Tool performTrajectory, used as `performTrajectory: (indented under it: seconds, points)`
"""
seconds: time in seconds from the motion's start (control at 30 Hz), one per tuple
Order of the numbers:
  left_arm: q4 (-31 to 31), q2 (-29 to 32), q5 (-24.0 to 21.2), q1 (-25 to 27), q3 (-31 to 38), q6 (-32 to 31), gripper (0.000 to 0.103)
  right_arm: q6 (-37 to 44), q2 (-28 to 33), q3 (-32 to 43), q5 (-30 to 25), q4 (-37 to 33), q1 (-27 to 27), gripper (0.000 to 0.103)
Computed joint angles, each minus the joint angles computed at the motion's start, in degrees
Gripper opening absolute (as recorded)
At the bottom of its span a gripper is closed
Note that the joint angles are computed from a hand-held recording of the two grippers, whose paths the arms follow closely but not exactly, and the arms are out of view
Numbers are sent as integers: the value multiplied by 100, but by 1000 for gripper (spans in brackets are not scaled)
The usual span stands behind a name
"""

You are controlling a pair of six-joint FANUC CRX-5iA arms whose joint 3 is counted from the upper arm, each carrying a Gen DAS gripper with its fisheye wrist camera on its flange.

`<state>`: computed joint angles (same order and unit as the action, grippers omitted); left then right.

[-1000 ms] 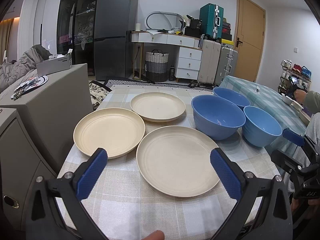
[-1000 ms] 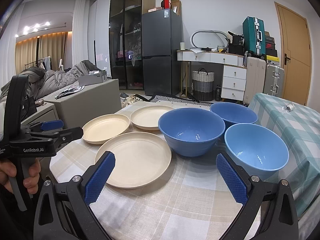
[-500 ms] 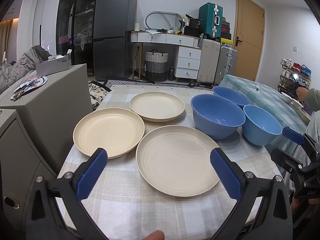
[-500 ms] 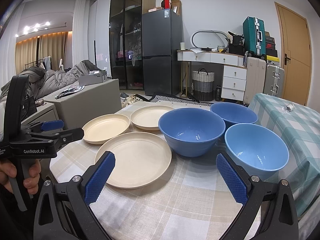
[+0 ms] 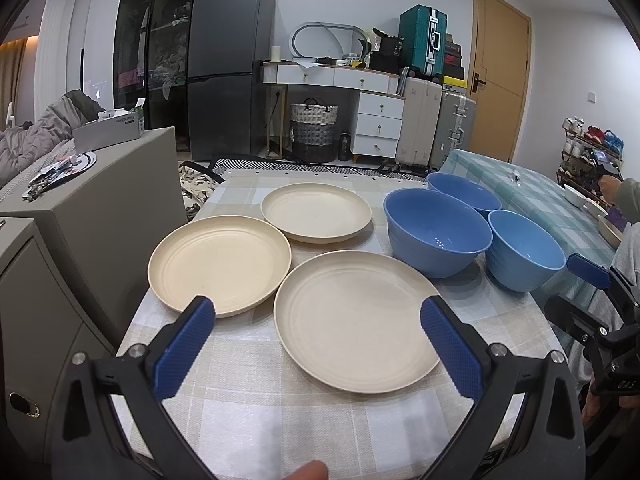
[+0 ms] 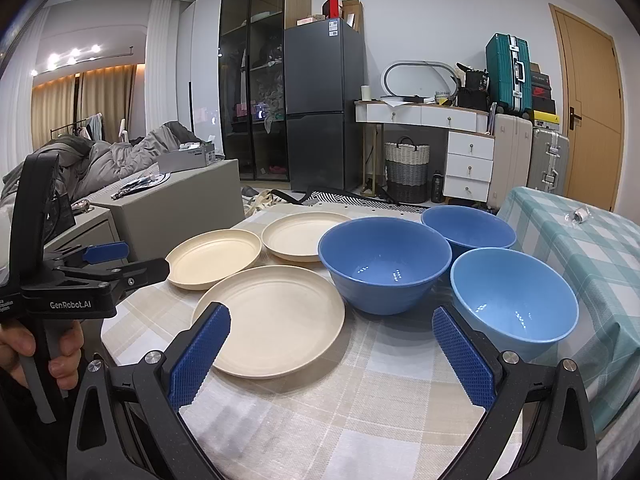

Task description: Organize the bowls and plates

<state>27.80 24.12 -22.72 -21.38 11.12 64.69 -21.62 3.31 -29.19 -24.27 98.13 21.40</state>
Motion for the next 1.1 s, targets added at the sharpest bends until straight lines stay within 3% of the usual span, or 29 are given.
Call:
performTrajectory:
  seconds: [0.63,1.1]
  points:
    - [-602,4,-317,122,297,682,103,444,108,220,4,-414,121,103]
    - [-1454,249,-980,275,1115,1786,103,1952,389,854,85,-1581,255,103]
